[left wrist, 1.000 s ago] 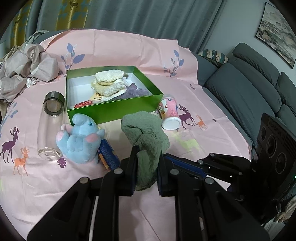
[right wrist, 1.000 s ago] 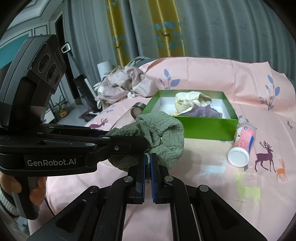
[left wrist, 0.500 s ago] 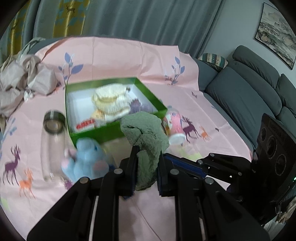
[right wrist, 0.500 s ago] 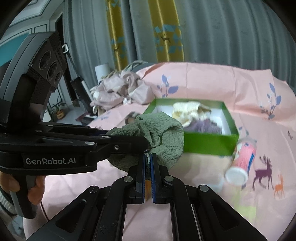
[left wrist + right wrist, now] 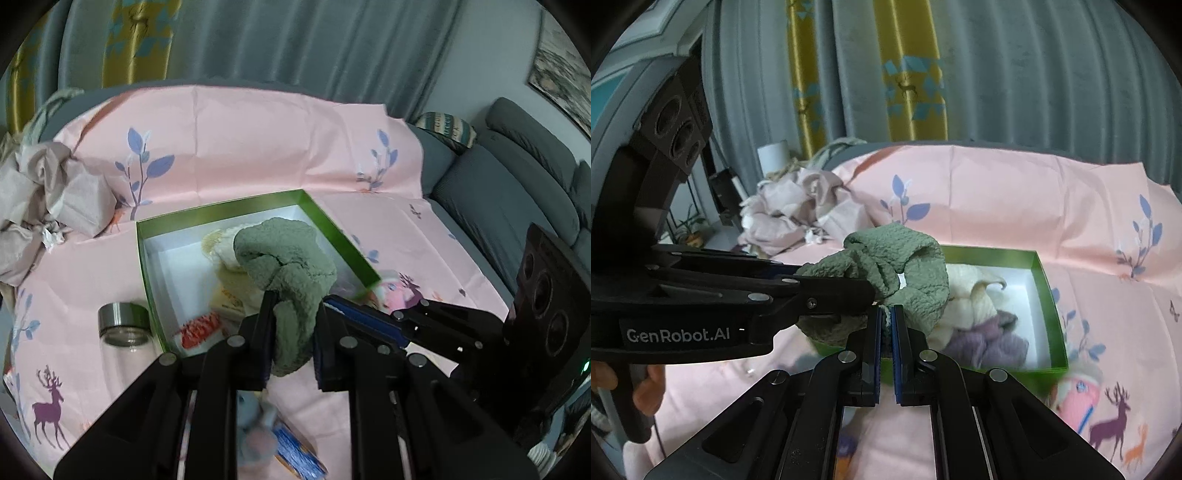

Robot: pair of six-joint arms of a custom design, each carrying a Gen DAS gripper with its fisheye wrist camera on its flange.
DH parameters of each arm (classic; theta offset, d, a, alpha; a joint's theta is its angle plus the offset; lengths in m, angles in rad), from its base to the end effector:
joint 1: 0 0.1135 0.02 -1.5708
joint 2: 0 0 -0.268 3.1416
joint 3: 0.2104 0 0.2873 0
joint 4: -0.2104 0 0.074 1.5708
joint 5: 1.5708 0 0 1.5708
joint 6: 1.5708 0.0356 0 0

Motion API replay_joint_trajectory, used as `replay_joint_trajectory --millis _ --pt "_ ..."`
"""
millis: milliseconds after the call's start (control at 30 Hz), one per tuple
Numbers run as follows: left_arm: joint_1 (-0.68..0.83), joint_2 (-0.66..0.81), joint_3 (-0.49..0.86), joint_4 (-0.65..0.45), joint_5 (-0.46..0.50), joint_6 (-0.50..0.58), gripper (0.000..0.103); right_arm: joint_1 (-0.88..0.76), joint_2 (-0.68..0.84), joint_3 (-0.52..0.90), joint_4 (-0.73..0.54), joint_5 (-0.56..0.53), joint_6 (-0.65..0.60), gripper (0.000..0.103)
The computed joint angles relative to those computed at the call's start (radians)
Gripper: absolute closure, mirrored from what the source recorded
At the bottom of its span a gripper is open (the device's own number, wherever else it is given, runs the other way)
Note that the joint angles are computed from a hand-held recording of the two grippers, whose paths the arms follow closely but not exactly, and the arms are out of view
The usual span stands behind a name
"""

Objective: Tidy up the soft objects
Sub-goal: 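Lower the green towel into the box and open the right gripper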

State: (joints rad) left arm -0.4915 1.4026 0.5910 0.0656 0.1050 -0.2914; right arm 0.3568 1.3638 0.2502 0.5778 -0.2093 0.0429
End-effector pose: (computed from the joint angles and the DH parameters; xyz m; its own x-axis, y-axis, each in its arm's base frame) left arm 0.2560 -0.1413 0.1410 -0.7275 0.0654 -0.6830 0.3427 0.8970 -0.2791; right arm 0.2189 0.0895 0.0946 -0.4998 -0.1415 -0.8545 -0.4881 0.8610 0.1429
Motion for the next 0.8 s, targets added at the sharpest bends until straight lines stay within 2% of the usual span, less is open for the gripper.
replay_joint_trajectory --millis 200,367,800 --pt "0.099 0.276 0.154 0.017 0.084 -0.036 0.087 -0.021 0.302 0.185 0.032 0.008 -0.024 0.097" --pt "0.119 0.418 0.238 0.004 0.088 -0.054 0.087 -0.025 0.494 0.326 -0.009 0.02 -0.026 0.097" --pt "0.099 0.482 0.285 -0.041 0.004 -0.028 0.085 -0.026 0.561 0.41 -0.091 0.027 -0.022 0.097"
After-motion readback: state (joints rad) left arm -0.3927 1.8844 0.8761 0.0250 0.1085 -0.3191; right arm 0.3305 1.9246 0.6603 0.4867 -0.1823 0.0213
